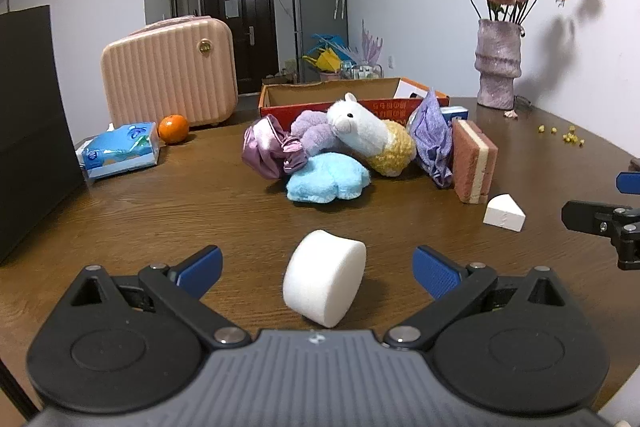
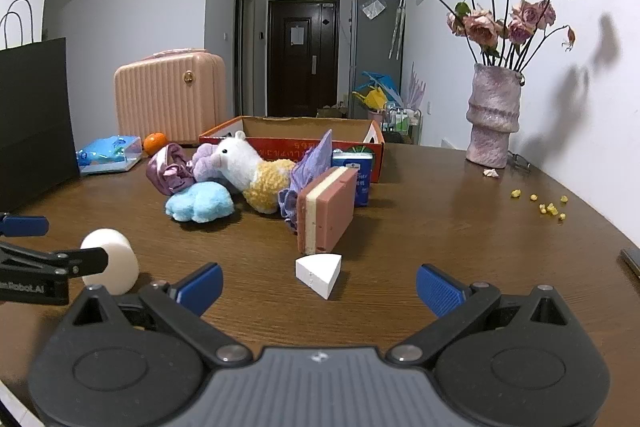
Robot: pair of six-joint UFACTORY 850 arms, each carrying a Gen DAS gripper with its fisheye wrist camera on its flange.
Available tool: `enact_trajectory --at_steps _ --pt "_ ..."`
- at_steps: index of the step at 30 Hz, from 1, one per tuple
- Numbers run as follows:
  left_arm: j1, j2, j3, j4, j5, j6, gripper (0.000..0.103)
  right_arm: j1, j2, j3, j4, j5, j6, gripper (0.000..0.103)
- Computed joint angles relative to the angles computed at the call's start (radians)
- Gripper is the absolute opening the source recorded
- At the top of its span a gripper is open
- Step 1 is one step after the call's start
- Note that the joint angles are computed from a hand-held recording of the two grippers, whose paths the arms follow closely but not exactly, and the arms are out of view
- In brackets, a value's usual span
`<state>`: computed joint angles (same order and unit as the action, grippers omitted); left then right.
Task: Organize soft objects
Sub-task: 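Move the left gripper onto the white foam cylinder and close it, then lift the white cylinder with the left gripper while the right gripper grasps the pink-white sponge block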
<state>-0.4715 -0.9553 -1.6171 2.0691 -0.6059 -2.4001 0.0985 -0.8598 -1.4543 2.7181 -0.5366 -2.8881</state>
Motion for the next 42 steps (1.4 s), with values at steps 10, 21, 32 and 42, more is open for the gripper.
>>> enact_trajectory --at_steps 10,21,32,42 --pt "0.024 -0.073 -0.12 -0.117 0.083 0.122 0.089 0.004 -0.055 -0.089 -0.056 0.062 0.073 0.103" --pt "0.047 -0.094 -0.148 -0.091 0.191 0.09 0.029 0.008 -0.088 -0.139 -0.1 0.106 0.121 0.103" --pt "0.044 -0.077 -0.124 -0.008 0.17 0.005 0.029 0.014 -0.111 -0.18 -0.132 0.142 0.145 0.103" --pt "0.04 -0.061 -0.119 0.013 0.109 -0.012 0.029 0.022 -0.147 -0.253 -0.172 0.173 0.178 0.103"
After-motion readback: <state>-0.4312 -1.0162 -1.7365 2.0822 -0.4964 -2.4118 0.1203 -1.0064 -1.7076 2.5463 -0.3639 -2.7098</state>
